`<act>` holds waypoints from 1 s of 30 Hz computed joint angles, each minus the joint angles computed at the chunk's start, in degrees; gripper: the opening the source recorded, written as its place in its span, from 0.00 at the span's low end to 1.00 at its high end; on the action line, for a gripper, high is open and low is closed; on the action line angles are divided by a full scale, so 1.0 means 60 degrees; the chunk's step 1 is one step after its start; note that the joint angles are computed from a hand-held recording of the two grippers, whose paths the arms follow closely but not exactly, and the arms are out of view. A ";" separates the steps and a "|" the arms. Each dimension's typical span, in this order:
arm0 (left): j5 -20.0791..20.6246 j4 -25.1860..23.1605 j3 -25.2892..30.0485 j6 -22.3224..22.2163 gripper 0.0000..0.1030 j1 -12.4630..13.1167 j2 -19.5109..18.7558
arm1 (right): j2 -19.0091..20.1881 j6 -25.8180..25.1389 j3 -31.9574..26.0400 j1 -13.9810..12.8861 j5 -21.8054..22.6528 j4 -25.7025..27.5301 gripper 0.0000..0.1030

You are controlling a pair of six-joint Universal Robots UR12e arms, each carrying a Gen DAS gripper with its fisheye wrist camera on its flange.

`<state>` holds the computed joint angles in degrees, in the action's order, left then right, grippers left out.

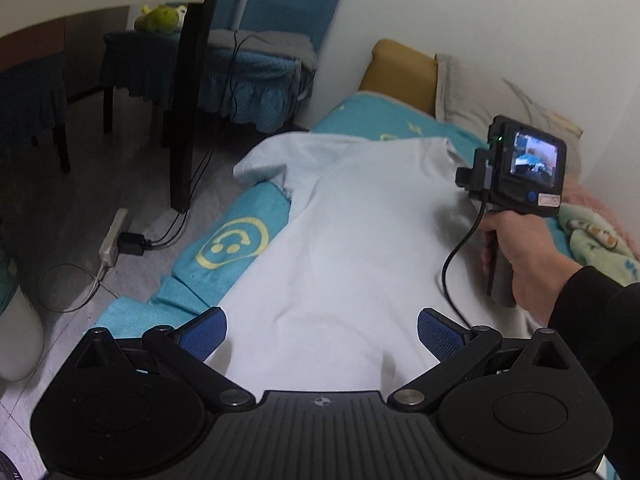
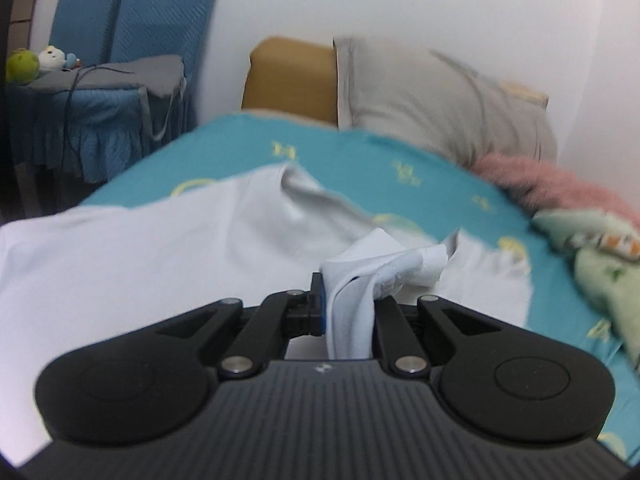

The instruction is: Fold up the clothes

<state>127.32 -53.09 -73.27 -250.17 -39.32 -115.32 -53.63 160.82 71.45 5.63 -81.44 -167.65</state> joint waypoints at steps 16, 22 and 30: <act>0.0404 -0.0194 0.0792 0.1283 1.00 -0.0331 -0.0610 | -0.2920 0.0886 0.2412 -0.1665 0.3881 0.1351 0.84; 0.0638 -0.0295 0.1127 0.1520 1.00 -0.0683 -0.0740 | -0.5104 0.0740 0.4276 -0.3088 0.4973 0.2807 0.84; 0.1118 -0.1140 0.1692 0.1908 1.00 -0.1148 -0.0951 | -0.6612 0.1147 0.5926 -0.4975 0.6696 0.3346 0.84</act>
